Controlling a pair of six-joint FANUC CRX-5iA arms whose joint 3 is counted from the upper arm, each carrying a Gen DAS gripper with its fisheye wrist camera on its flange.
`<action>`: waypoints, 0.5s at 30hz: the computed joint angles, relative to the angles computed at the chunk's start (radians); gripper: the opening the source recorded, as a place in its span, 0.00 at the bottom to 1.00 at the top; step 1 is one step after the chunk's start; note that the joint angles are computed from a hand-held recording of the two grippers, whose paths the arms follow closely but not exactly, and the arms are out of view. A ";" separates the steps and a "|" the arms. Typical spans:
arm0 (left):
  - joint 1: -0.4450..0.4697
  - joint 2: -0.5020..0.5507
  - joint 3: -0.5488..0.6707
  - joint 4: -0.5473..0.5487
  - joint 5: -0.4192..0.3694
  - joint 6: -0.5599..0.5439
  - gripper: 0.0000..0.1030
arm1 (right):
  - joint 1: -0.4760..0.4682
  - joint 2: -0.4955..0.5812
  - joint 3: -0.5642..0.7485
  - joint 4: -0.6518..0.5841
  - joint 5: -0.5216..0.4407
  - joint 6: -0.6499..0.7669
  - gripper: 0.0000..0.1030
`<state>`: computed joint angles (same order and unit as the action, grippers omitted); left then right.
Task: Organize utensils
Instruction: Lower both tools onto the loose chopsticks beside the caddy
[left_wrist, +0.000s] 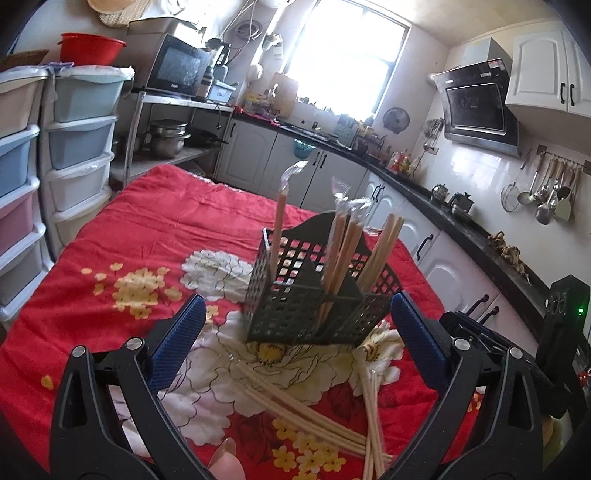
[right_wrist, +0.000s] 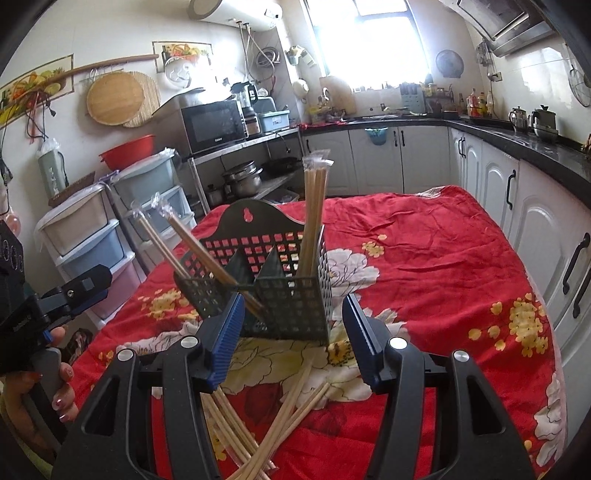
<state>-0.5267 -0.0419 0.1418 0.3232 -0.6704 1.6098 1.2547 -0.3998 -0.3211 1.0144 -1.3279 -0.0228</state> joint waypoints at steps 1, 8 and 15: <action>0.002 -0.002 -0.004 -0.007 -0.004 0.009 0.90 | 0.001 0.001 0.000 -0.006 0.003 0.003 0.52; 0.013 0.001 -0.016 -0.022 -0.039 0.038 0.90 | 0.006 0.006 0.000 -0.043 0.013 0.022 0.51; 0.028 -0.001 -0.036 -0.029 -0.065 0.062 0.90 | 0.003 0.012 0.003 -0.090 0.027 0.045 0.52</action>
<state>-0.4992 -0.0427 0.1054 0.2947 -0.7354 1.6717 1.2576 -0.3876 -0.3177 0.9248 -1.3012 0.0218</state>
